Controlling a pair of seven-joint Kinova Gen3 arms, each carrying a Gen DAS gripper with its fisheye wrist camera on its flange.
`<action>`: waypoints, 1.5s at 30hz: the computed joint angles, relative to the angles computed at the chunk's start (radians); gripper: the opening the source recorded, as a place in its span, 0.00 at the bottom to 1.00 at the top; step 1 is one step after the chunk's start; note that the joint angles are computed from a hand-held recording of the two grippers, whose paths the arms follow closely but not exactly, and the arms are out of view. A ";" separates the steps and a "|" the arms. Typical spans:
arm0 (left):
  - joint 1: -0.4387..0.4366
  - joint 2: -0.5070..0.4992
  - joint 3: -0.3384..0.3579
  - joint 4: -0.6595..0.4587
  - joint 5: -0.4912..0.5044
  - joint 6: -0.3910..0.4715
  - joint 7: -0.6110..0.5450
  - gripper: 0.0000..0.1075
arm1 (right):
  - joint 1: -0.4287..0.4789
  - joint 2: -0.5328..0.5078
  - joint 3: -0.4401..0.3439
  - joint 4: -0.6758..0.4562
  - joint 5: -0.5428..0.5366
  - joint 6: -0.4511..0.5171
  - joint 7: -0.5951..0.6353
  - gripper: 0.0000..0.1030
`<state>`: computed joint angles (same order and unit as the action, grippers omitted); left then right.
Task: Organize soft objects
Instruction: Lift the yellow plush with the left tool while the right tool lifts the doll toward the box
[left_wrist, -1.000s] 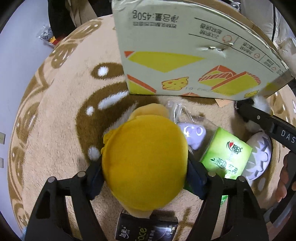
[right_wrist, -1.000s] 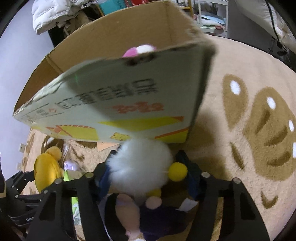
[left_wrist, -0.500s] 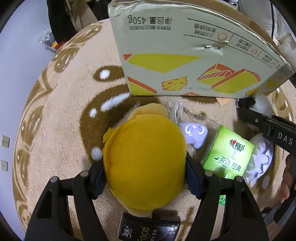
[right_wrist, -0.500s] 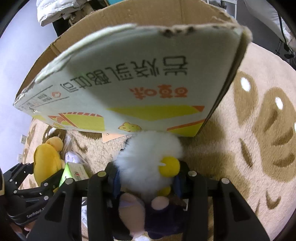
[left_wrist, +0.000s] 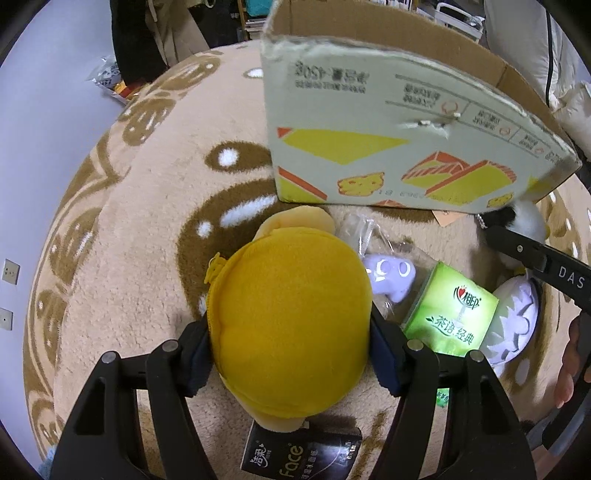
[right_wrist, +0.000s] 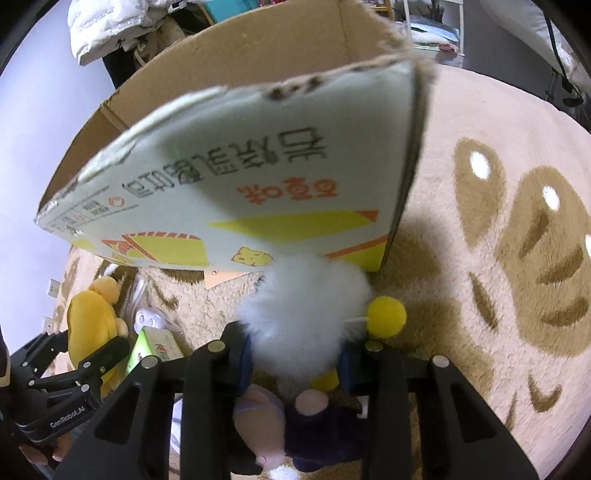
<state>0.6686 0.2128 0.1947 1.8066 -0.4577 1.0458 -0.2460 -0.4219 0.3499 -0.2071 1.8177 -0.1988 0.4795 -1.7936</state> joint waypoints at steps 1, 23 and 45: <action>0.007 -0.002 0.000 0.000 -0.012 0.006 0.012 0.64 | 0.013 -0.004 -0.006 0.004 -0.009 -0.002 0.011 0.36; 0.080 -0.038 0.036 0.003 -0.178 0.091 0.186 0.64 | 0.175 -0.116 -0.090 0.131 -0.311 -0.077 0.264 0.33; 0.148 -0.061 0.088 0.010 -0.368 0.201 0.353 0.64 | 0.137 -0.271 -0.045 0.221 -0.488 -0.140 0.429 0.32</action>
<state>0.8170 0.1522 0.2825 1.8169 -0.8254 1.2468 0.1071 -0.2847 0.0793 -0.2520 2.0384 -0.6873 0.3400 -1.3646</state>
